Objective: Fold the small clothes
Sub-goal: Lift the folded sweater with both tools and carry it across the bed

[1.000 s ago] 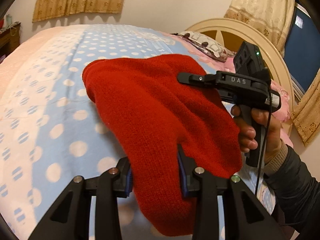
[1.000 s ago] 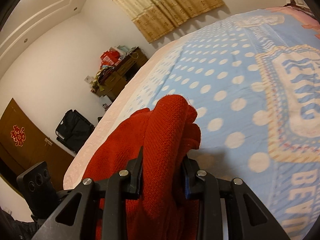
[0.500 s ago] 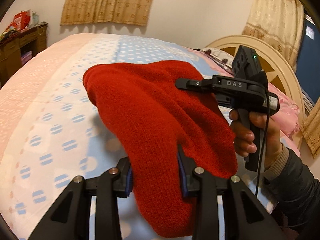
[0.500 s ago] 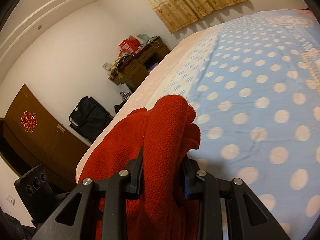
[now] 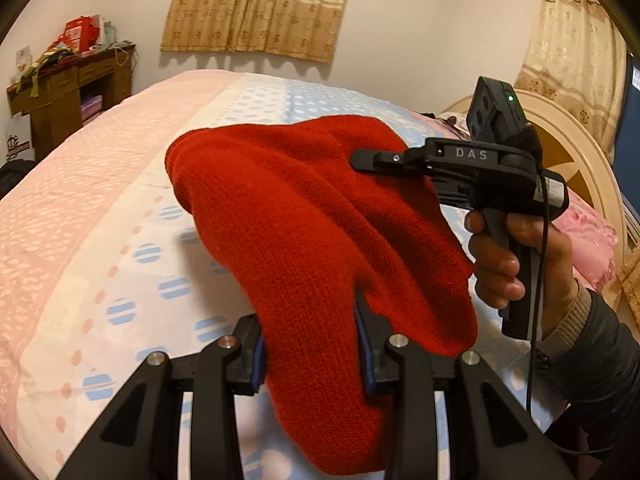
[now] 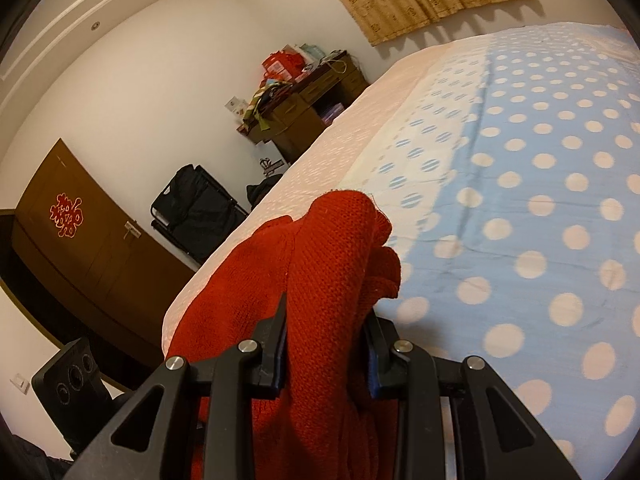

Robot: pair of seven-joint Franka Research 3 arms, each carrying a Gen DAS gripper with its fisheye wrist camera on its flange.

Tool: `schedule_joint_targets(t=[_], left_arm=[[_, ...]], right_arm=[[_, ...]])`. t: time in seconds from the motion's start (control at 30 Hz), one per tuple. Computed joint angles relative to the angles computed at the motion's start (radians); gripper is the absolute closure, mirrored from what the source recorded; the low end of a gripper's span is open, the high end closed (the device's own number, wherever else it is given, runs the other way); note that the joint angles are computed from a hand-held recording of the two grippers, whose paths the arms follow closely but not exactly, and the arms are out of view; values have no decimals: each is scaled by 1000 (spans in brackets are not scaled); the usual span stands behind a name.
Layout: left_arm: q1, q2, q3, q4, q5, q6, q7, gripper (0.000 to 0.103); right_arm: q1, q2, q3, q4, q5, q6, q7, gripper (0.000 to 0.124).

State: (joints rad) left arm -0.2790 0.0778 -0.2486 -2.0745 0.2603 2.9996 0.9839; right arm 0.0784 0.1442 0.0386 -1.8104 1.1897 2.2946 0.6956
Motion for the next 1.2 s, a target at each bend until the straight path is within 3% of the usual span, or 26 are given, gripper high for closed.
schedule_joint_targets(t=[0.43,0.77,1.2], left_arm=[[18,-34,31,-57,99,27,-140,66],[34,-62,40,-93,259,27,-326,66],[62,-90,31,-145,244,34,-358,66]], right_arm=[[40,71,42,91,-61,9,54,93],[62,130,74,175,-130,11,103,93],[91,216,106,268,-219,12,176,93]])
